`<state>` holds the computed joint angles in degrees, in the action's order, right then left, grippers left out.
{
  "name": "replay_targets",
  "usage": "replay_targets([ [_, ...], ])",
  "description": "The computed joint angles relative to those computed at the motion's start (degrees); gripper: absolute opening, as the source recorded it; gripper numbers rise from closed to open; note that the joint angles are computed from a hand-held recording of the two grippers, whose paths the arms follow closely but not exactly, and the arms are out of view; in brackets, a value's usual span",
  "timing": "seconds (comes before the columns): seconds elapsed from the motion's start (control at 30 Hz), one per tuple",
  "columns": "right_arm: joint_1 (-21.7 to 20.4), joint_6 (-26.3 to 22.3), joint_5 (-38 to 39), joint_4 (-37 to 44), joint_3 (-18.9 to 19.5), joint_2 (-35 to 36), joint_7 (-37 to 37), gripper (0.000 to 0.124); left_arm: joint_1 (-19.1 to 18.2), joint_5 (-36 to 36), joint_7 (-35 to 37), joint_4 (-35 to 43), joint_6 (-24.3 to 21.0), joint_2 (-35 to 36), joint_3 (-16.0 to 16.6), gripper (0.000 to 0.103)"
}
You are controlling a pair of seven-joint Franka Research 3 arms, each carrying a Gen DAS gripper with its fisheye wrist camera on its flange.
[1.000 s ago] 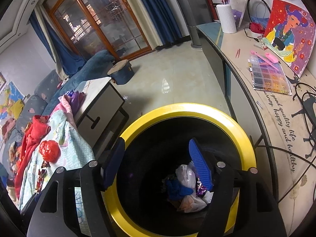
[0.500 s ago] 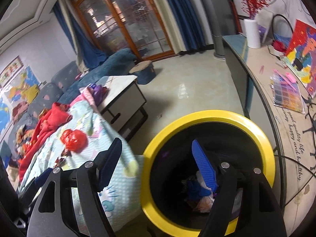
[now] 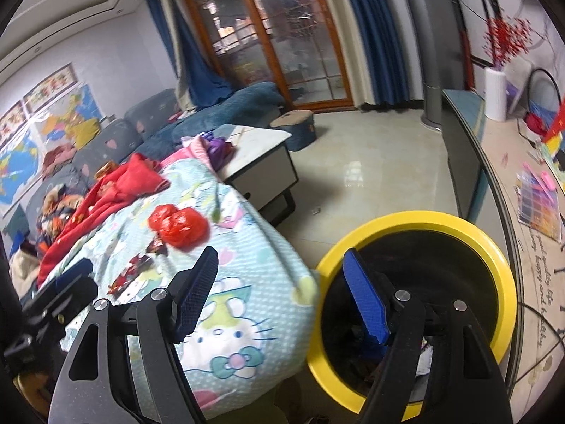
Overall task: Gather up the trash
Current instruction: 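Move both tools back over the bedspread toward the red container, then grasp the red cylindrical container with the left tool while the right tool grasps the chocolate wrapper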
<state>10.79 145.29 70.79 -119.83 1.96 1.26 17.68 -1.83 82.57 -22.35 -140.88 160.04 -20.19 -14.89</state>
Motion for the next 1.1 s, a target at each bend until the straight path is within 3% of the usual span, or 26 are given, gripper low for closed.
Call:
replay_targets([
  [0.43,3.3,-3.4,-0.9,-1.5,1.0,-3.1,-3.7,0.071,2.9,-6.2,2.1,-9.4,-0.9,-12.0,0.2,0.092],
  [0.67,5.3,-5.1,-3.7,-0.2,2.0,-2.3,-2.2,0.07,4.7,-13.6,8.0,-15.2,1.1,-17.9,0.6,0.092],
  [0.8,6.5,-5.6,-5.9,0.9,2.9,-1.3,-1.4,0.063,4.7,-18.9,14.0,-18.0,2.4,-20.1,1.4,0.092],
  [1.1,9.3,-3.6,-10.8,4.2,5.4,2.7,1.1,0.052,3.7,-29.8,23.9,-24.0,9.2,-21.4,4.1,0.072],
])
